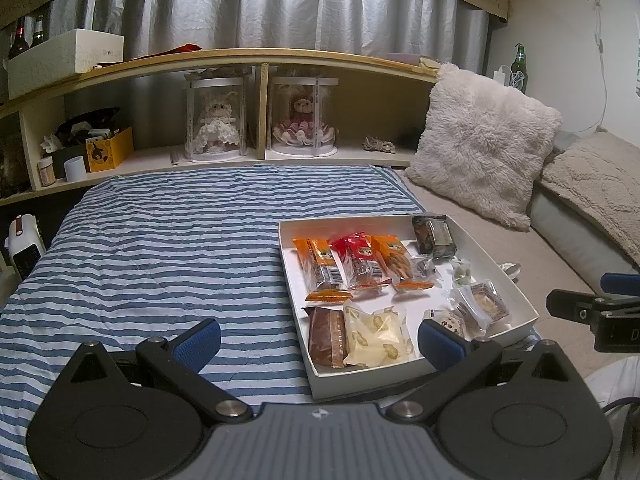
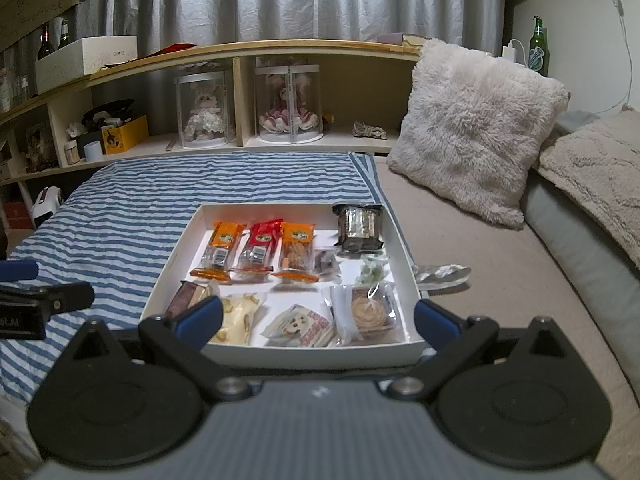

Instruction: Organize snacks

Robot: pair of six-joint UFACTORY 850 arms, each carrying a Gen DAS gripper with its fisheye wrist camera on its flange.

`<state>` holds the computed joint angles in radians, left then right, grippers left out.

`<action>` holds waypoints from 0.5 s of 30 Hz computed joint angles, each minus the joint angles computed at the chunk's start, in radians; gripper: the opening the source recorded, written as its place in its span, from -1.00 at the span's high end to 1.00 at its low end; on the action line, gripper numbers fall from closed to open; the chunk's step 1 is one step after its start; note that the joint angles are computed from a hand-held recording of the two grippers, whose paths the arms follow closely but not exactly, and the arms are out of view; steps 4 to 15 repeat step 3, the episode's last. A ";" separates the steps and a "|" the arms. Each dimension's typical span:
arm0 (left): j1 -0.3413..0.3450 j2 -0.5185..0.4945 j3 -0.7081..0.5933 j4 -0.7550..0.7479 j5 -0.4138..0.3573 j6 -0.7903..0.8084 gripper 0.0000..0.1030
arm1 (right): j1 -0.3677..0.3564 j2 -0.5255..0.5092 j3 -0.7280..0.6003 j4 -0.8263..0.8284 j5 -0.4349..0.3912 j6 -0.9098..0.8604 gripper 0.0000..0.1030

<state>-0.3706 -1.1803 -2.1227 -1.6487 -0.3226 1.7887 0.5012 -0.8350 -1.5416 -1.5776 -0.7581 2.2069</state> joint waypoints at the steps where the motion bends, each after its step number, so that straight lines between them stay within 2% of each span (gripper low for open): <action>1: 0.000 0.001 0.002 0.000 0.001 -0.001 -1.00 | 0.000 0.000 0.000 -0.001 0.000 0.000 -0.99; 15: -0.002 0.005 0.009 -0.015 0.007 0.010 -1.00 | 0.000 -0.002 0.000 -0.002 0.000 0.002 -0.99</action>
